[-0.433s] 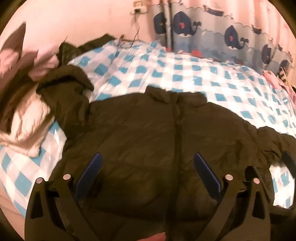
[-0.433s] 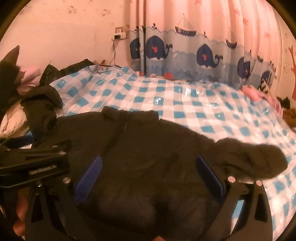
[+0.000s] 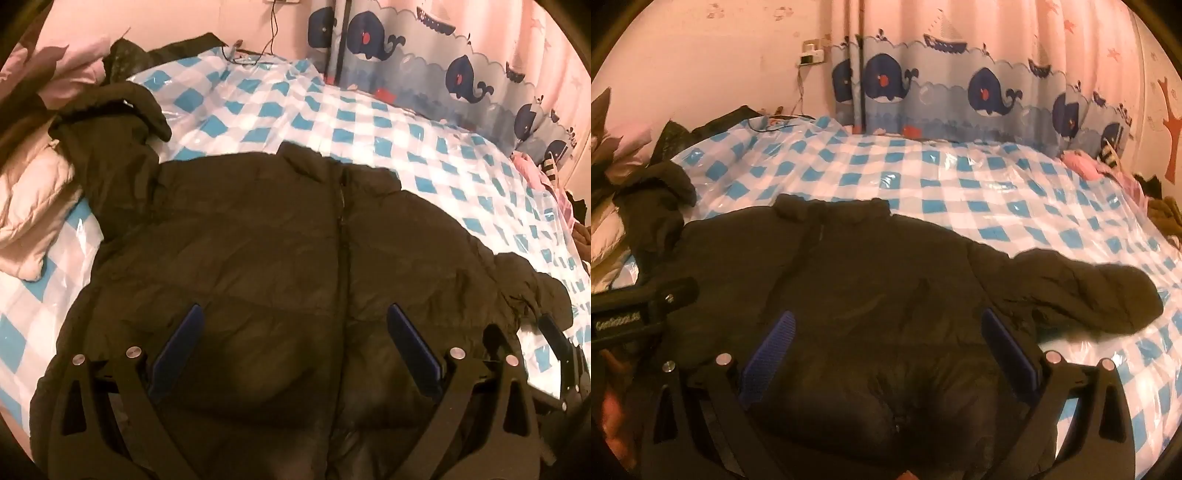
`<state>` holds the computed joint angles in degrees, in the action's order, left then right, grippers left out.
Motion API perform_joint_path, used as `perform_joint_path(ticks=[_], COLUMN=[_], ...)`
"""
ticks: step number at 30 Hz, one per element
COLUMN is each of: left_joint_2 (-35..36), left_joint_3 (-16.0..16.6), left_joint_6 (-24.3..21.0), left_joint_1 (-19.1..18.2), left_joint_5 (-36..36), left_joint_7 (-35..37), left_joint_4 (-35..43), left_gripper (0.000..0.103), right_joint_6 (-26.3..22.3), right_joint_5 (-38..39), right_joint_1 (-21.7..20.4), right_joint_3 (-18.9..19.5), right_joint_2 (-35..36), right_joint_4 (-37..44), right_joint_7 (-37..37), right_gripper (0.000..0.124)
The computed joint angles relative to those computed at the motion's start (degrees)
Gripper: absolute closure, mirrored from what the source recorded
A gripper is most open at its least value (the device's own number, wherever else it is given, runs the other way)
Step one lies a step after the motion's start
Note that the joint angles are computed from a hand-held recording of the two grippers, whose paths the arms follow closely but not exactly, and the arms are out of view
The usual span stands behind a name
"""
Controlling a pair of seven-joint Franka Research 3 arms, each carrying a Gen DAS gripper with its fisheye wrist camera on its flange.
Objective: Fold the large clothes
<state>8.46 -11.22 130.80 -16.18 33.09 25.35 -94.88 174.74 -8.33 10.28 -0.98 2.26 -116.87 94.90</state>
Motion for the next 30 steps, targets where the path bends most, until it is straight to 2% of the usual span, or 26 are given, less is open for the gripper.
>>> perform_joint_path(ticks=[2, 3, 5, 9, 12, 14, 16, 18, 21, 24, 27, 30], left_joint_2=[0.47, 0.97, 0.34, -0.55, 0.11, 0.82, 3.27, 4.56, 3.57, 2.3, 2.38, 2.67], left_joint_3=[-0.3, -0.45, -0.19, -0.01, -0.08, 0.03, 0.12, 0.14, 0.32, 0.57, 0.49, 0.25], left_joint_6=[0.48, 0.45, -0.49, 1.7, 1.22, -1.52, -8.56, -10.29, -6.29, -2.3, -1.89, -1.35], left_joint_1=[0.23, 0.19, 0.27, 0.19, 0.05, -0.65, -2.43, -2.68, -1.43, -0.93, -0.8, -0.68], left_joint_5=[-2.22, -2.82, -2.86, -1.7, -1.46, 0.81, 4.48, 3.67, 0.18, -0.07, -0.26, -1.16], left_joint_7=[1.08, 2.1, 4.09, 3.02, 2.4, 2.62, 2.28, 3.2, 3.98, 2.77, 2.61, 4.32], left_joint_4=[-0.1, 0.23, 1.14, -0.19, 0.69, 2.29, 6.77, 8.56, 6.59, 4.14, 3.94, 4.29], left_gripper=[0.008, 0.008, 0.008, 0.008, 0.008, 0.008, 0.008, 0.008, 0.008, 0.008, 0.008, 0.008], right_joint_6=[-0.6, -0.69, -0.61, -0.32, -0.28, -0.2, -0.22, -0.66, -0.92, -0.98, -1.02, -1.36], right_joint_5=[1.52, 4.98, 4.82, 6.85, 6.0, 5.08, 6.4, 8.59, 10.32, 9.77, 10.56, 15.27], right_joint_1=[-0.1, -0.58, -0.56, -0.77, -0.61, -0.58, -0.67, -0.76, -0.69, -0.43, -0.37, -0.52], right_joint_3=[0.15, 0.58, 0.31, 0.47, 0.39, 0.29, 0.56, 0.88, 1.03, 0.81, 0.95, 1.74], right_joint_2=[0.25, -0.09, -0.21, -0.43, -0.38, -0.34, -0.32, -0.21, -0.05, -0.06, -0.05, 0.11], right_joint_4=[0.32, -0.08, -0.17, -0.39, -0.32, -0.2, -0.21, 0.01, 0.2, 0.24, 0.3, 0.49], right_joint_7=[-0.57, -3.49, -2.91, -3.83, -2.93, -2.46, -3.83, -6.1, -7.87, -7.28, -7.94, -12.37], right_gripper=[0.027, 0.027, 0.027, 0.027, 0.027, 0.027, 0.027, 0.027, 0.027, 0.027, 0.027, 0.027])
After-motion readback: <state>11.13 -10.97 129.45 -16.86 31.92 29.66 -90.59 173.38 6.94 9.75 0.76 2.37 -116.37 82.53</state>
